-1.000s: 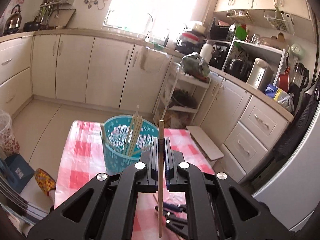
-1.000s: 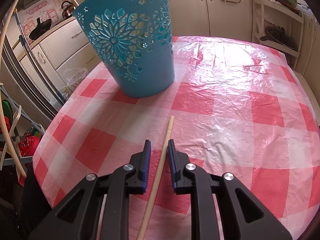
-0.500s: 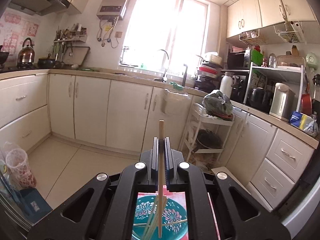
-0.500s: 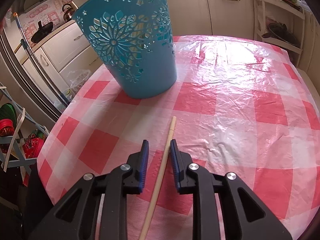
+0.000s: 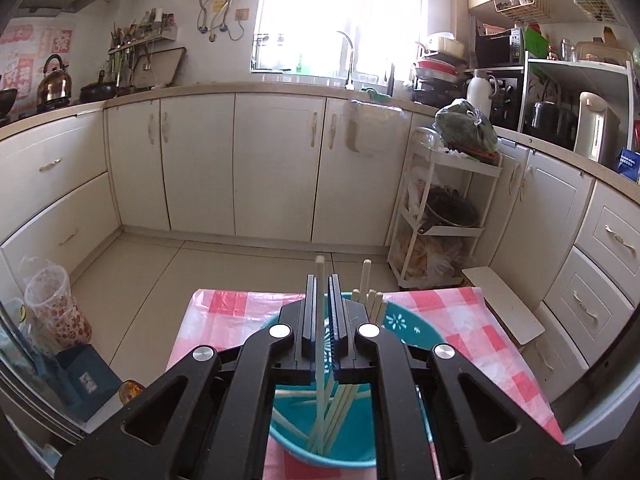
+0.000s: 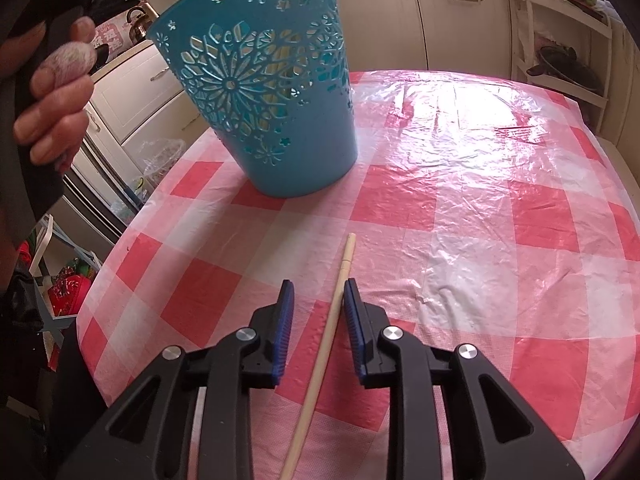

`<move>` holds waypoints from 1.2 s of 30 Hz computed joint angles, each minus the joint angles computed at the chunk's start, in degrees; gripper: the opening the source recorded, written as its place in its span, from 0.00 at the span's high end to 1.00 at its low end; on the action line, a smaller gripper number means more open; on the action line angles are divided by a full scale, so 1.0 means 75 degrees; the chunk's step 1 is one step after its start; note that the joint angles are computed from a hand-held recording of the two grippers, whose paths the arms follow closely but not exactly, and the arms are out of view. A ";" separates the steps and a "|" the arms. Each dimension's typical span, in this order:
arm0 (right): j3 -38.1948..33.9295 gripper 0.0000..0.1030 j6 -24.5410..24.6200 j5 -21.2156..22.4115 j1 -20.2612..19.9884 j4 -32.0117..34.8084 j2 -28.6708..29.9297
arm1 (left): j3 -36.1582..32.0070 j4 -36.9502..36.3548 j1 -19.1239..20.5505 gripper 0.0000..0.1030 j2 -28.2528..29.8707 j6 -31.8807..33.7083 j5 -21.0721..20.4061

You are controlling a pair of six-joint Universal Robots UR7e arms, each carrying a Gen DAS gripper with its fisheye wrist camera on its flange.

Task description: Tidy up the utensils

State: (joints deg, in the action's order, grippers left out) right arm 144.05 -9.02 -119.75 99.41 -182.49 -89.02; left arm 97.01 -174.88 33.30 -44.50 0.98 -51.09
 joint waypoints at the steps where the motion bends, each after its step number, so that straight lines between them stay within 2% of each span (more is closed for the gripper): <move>1: 0.0005 0.75 0.0011 0.0047 -0.0021 0.0015 -0.0025 | 0.0172 -0.0053 -0.0026 0.91 -0.0123 -0.0024 0.0021; 2: 0.0017 0.75 0.0021 0.0117 -0.0060 0.0045 -0.0076 | 0.0353 -0.0142 -0.0064 0.88 -0.0233 -0.0048 0.0070; 5: 0.0066 0.75 0.0113 0.0311 -0.0173 0.0159 -0.0275 | 0.1107 -0.0594 -0.0210 0.72 -0.0763 -0.0112 0.0251; 7: 0.0105 0.75 0.0177 0.0228 -0.0146 0.0148 -0.0328 | 0.1738 -0.0937 -0.0310 0.59 -0.1179 -0.0267 0.0444; 10: 0.0075 0.75 0.0183 -0.0360 0.0168 -0.0031 -0.0077 | 0.2460 -0.0927 -0.0351 0.46 -0.1574 -0.0549 0.0707; 13: 0.0007 0.75 0.0196 -0.0994 0.0494 -0.0297 0.0335 | 0.2887 -0.0118 -0.0146 0.39 -0.1765 -0.1231 0.0727; 17: -0.0119 0.77 0.0123 -0.1690 0.0794 -0.0456 0.0757 | 0.3033 0.0549 0.0215 0.35 -0.1565 -0.1713 0.0709; 21: -0.0219 0.81 -0.0115 -0.2374 0.1090 -0.0708 0.1222 | 0.2990 0.0713 0.0379 0.26 -0.1281 -0.1751 0.0672; 25: -0.0186 0.87 0.0046 -0.2123 0.0975 -0.0419 0.0951 | 0.2863 0.1045 0.0445 0.16 -0.1149 -0.1781 0.0563; 27: -0.0122 0.93 0.0307 -0.1657 0.0731 -0.0231 0.0608 | 0.2833 0.1213 0.0487 0.13 -0.1140 -0.1826 0.0491; 29: -0.0075 0.94 0.0542 -0.1191 0.0495 -0.0052 0.0337 | 0.2771 0.1379 0.0505 0.11 -0.1107 -0.1898 0.0459; 36: 0.0098 0.94 0.0900 -0.0174 0.0153 0.0505 -0.0445 | 0.2633 0.1858 0.0547 0.10 -0.1047 -0.2029 0.0481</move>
